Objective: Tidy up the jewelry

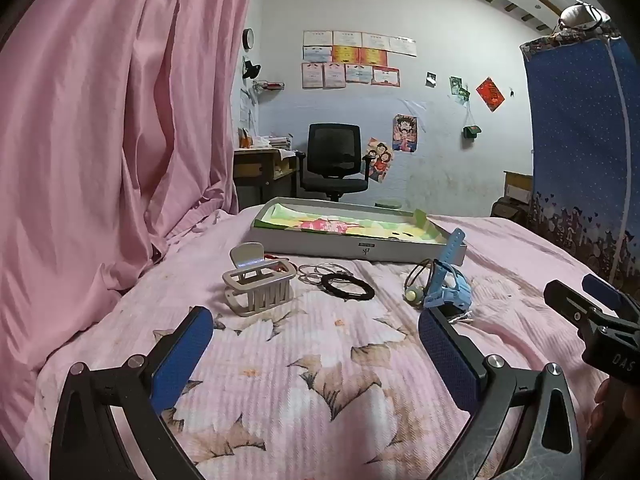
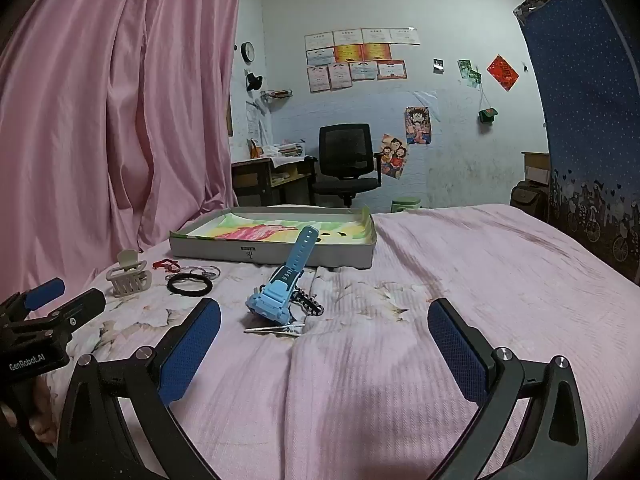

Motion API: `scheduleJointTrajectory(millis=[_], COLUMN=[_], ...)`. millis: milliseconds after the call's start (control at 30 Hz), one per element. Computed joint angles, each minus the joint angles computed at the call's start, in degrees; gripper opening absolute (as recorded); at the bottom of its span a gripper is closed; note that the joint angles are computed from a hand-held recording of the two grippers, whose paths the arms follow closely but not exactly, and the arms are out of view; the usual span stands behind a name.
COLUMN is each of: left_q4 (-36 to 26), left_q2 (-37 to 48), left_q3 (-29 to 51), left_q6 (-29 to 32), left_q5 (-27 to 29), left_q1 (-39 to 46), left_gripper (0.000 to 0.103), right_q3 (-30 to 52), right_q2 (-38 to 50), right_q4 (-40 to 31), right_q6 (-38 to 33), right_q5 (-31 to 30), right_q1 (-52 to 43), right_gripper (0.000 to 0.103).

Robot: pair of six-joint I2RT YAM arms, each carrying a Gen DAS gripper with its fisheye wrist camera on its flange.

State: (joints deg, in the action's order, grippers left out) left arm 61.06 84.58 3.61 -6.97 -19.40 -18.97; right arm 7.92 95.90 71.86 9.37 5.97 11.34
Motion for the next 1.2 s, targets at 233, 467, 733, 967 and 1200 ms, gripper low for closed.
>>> scheduleJointTrajectory(millis=[233,467,733,967,1200], left_q4=[1.05,1.11,1.1,1.08,1.14], left_q2=[0.56,0.62,0.6,0.58,0.63], left_q3=[-0.14,-0.14,-0.14,-0.14,-0.14], left_q6=[0.07,0.01,0.02,0.02,-0.01], left_q5=[-0.05,0.0,-0.11,-0.04,-0.07], left_q1=[-0.03,-0.01,-0.04,0.0,-0.02], left_gripper=[0.103,0.103,0.103,0.103,0.103], right_q3=[-0.06,0.05,0.2,0.23,0.19], right_q2=[0.62,0.32,0.15,-0.07,0.17], right_q4=[1.05,0.56,0.19,-0.08,0.26], right_q6=[0.38,0.45,0.43,0.47,0.46], right_q5=[0.01,0.04,0.05,-0.07,-0.05], right_q1=[0.12,0.14,0.15,0.2,0.17], right_gripper=[0.102,0.102,0.102,0.102,0.102])
